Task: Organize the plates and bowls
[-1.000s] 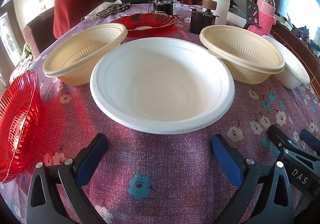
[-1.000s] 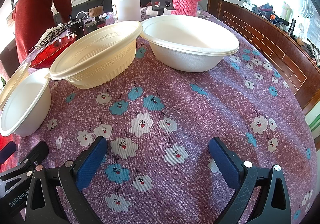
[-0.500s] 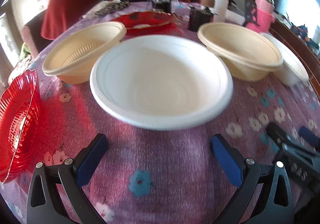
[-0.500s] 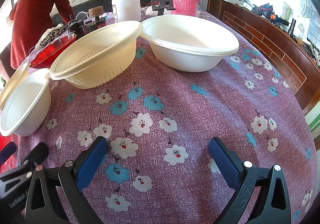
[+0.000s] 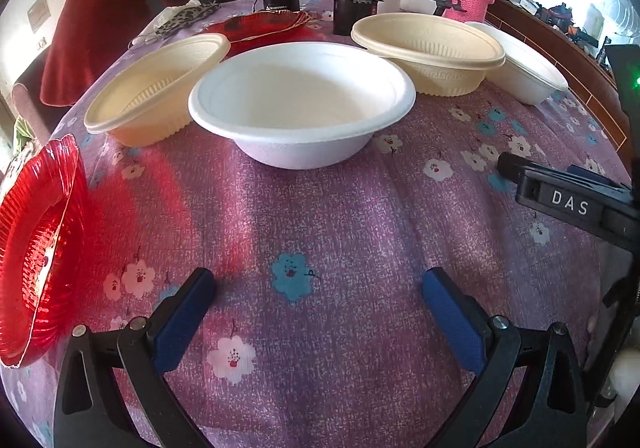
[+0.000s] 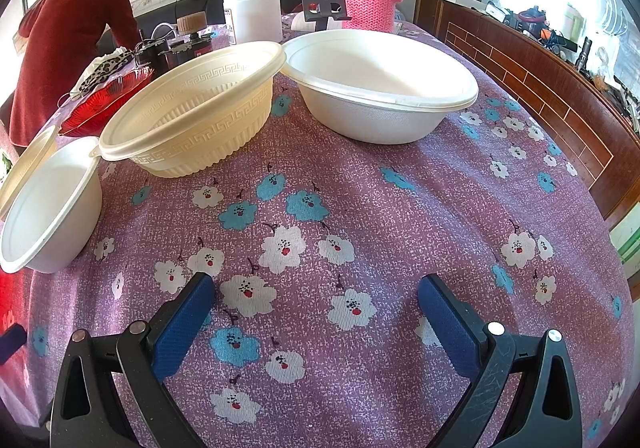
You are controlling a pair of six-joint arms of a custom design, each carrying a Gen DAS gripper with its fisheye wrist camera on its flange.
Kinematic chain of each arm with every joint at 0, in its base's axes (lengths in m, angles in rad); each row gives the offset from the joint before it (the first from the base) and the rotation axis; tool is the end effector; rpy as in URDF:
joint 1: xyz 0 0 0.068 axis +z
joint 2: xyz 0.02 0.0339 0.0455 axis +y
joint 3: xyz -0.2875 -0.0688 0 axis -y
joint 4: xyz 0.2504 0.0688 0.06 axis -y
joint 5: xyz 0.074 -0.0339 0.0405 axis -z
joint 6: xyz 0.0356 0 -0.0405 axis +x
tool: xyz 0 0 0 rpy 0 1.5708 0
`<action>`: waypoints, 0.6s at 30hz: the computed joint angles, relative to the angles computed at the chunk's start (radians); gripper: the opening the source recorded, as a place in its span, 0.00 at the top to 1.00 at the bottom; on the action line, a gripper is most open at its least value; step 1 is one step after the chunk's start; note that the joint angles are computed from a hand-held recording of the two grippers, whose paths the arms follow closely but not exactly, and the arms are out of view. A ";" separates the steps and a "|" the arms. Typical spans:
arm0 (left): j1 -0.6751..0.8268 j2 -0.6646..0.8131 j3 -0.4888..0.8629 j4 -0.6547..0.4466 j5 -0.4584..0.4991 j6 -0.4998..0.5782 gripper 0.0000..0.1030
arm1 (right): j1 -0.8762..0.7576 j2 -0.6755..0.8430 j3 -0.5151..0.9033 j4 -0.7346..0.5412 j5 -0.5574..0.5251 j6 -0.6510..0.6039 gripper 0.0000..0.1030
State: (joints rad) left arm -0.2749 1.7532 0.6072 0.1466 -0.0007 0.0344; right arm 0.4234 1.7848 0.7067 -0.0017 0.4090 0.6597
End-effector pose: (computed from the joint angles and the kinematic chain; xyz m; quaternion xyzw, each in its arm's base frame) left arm 0.2784 -0.0785 0.1006 0.1477 0.9480 -0.0335 0.2798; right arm 0.2817 0.1114 0.1081 0.1610 0.9374 -0.0461 0.3055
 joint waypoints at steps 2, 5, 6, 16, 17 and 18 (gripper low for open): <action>0.001 -0.001 0.001 -0.004 0.002 -0.001 0.00 | 0.000 0.001 0.000 0.000 0.000 0.000 0.01; 0.002 -0.001 0.003 -0.008 0.002 -0.005 0.00 | -0.002 -0.001 -0.003 0.005 -0.008 0.000 0.01; 0.006 -0.002 0.003 -0.010 0.007 -0.003 0.00 | -0.004 -0.005 0.000 -0.008 -0.021 -0.003 0.01; 0.332 -0.371 -0.042 -0.229 0.366 0.096 0.04 | -0.012 -0.033 0.020 -0.123 -0.102 -0.030 0.01; 0.373 -0.461 -0.062 -0.246 0.390 0.119 0.04 | -0.011 -0.041 0.018 -0.137 -0.107 -0.024 0.01; 0.414 -0.547 -0.076 -0.268 0.417 0.140 0.04 | -0.008 -0.053 0.015 -0.156 -0.112 -0.009 0.01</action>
State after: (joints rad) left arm 0.1389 1.2061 0.5310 -0.1212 0.4166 0.1742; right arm 0.4151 1.7313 0.7222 -0.1578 0.2968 0.6505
